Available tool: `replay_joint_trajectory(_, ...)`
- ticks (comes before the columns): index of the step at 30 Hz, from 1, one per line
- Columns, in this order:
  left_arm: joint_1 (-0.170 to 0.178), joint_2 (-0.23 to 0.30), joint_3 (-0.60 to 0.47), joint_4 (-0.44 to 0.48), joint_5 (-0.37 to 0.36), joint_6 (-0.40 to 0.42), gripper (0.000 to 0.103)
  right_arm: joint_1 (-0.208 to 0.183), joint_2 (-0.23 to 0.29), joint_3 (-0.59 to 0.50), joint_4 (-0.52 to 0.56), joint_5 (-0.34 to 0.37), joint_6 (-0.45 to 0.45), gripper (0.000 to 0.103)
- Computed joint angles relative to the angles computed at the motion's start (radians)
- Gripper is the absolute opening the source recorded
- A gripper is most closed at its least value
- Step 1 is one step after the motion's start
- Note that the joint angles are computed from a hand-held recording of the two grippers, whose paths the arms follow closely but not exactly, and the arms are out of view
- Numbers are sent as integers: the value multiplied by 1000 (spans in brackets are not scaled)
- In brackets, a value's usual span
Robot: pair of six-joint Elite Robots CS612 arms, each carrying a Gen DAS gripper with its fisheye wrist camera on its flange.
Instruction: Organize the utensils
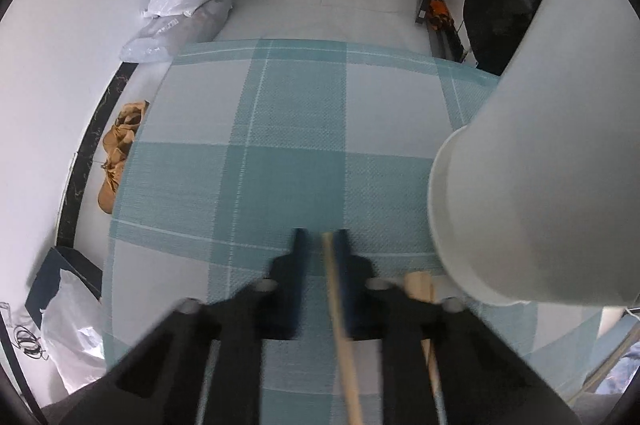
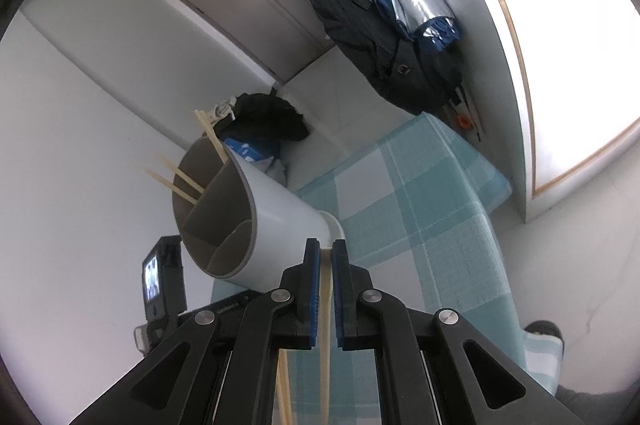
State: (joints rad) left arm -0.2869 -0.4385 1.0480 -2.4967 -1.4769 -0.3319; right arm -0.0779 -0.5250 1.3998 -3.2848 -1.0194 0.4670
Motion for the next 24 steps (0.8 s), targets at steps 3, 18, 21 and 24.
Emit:
replay_joint_trajectory(3, 7, 0, 0, -4, -20, -32, 1, 4, -6, 7, -12, -13, -22, 5)
replay_joint_trajectory(18, 14, -110, 194, -358, -112, -30, 0, 26, -45, 60, -133, 8, -116, 3)
replay_joint_trajectory(21, 12, -132, 234, -434, -135, -16, 0, 38, -56, 71, -144, -2, -158, 2)
replay_joint_trajectory(24, 11, -143, 259, -502, -137, 18, 0, 52, -68, 83, -138, -28, -216, 1)
